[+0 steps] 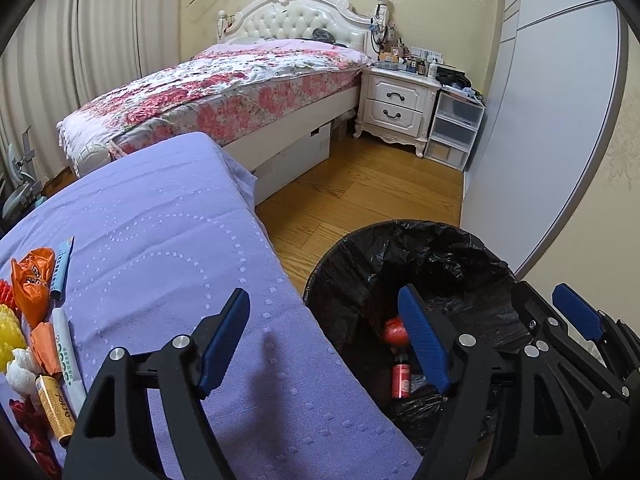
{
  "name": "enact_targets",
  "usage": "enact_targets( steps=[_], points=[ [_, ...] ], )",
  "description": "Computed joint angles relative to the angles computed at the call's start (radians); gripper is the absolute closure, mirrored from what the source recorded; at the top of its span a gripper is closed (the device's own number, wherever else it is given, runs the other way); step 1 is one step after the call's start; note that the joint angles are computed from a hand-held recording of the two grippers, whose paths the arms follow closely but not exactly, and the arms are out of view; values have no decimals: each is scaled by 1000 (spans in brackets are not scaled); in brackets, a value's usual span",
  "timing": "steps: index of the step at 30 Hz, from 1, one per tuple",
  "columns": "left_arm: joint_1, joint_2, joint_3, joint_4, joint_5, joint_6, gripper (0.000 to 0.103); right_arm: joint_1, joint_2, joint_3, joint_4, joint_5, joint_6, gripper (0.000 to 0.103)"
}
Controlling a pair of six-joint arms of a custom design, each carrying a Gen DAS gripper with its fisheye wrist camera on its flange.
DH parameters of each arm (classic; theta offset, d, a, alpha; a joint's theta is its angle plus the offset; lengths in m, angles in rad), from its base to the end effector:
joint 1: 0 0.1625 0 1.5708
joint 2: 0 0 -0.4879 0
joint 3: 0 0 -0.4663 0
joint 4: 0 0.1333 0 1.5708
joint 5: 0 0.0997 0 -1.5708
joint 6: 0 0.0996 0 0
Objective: Collect trash
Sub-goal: 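Return both open tools to the table over the remaining trash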
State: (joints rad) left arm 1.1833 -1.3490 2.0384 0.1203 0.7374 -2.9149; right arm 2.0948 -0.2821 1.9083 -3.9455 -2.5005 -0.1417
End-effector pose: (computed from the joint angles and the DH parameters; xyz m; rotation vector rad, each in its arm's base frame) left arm 0.0250 -0.4867 0.2246 0.2940 2.2169 -0.9564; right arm 0.3247 -0.4550 -0.1431 0.3033 -2.1781 1.0376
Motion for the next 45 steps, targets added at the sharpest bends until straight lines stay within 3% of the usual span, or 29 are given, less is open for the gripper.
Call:
enact_targets(
  steps=[9, 17, 28, 35, 45],
  points=[
    [3, -28, 2, 24, -13, -36, 26, 2, 3, -2, -8, -9, -10, 49],
    [10, -137, 44, 21, -77, -32, 26, 23, 11, -5, 9, 2, -12, 43],
    [33, -339, 109, 68, -195, -63, 25, 97, 31, -11, 116, 102, 10, 42],
    [65, -433, 149, 138, -257, -140, 25, 155, 52, -17, 193, 159, 20, 42],
    [91, -489, 217, 204, -266, -215, 25, 206, 67, 6, 236, 192, 43, 42]
  ],
)
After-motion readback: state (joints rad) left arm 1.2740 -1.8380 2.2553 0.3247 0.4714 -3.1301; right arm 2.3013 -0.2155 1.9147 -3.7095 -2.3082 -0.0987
